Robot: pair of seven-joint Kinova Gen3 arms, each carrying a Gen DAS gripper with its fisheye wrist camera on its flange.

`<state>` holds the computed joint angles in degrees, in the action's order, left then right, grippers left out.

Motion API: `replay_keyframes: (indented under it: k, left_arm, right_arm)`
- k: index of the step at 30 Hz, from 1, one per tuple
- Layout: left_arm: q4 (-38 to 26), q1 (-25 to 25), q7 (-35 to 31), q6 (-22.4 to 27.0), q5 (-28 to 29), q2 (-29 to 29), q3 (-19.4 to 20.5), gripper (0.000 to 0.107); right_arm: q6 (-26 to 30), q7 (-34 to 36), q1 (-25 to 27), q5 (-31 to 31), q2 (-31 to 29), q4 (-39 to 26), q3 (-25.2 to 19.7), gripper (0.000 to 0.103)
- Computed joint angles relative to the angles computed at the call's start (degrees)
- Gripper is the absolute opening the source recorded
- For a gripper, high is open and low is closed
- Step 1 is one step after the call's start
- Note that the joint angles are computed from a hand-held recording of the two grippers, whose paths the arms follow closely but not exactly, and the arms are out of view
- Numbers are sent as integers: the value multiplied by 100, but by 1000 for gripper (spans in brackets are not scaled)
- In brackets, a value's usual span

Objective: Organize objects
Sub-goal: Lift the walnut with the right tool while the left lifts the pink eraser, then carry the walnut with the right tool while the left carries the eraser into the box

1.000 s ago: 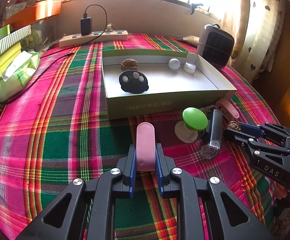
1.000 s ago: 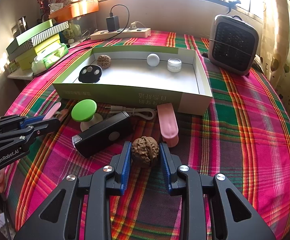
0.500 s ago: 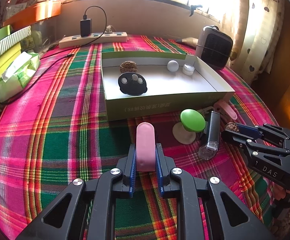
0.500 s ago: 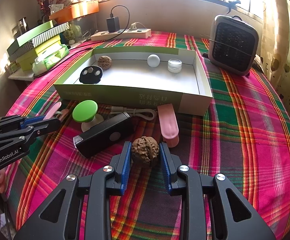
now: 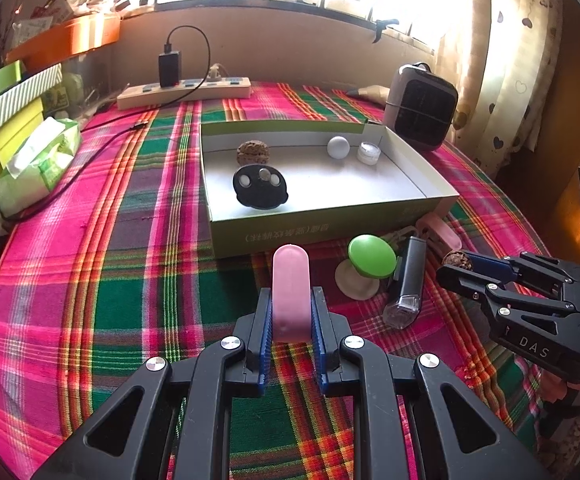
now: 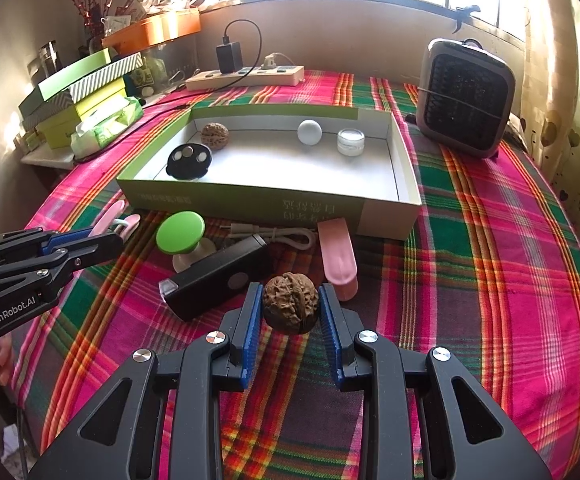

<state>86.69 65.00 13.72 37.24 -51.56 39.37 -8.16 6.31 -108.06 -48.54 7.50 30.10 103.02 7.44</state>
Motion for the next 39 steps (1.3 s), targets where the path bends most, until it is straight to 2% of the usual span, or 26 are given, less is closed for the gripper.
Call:
replay_keyframes:
  k: [25,39]
  left_arm:
    - [-302,-172,-304,40,-116,-13,34,16]
    - [-706,-417,-899,-77,160,161,-54,16]
  right_arm:
    - [46,188,138,16,-65,-273,-87,29]
    - [380,366,401,154,263,-1024,-338,29]
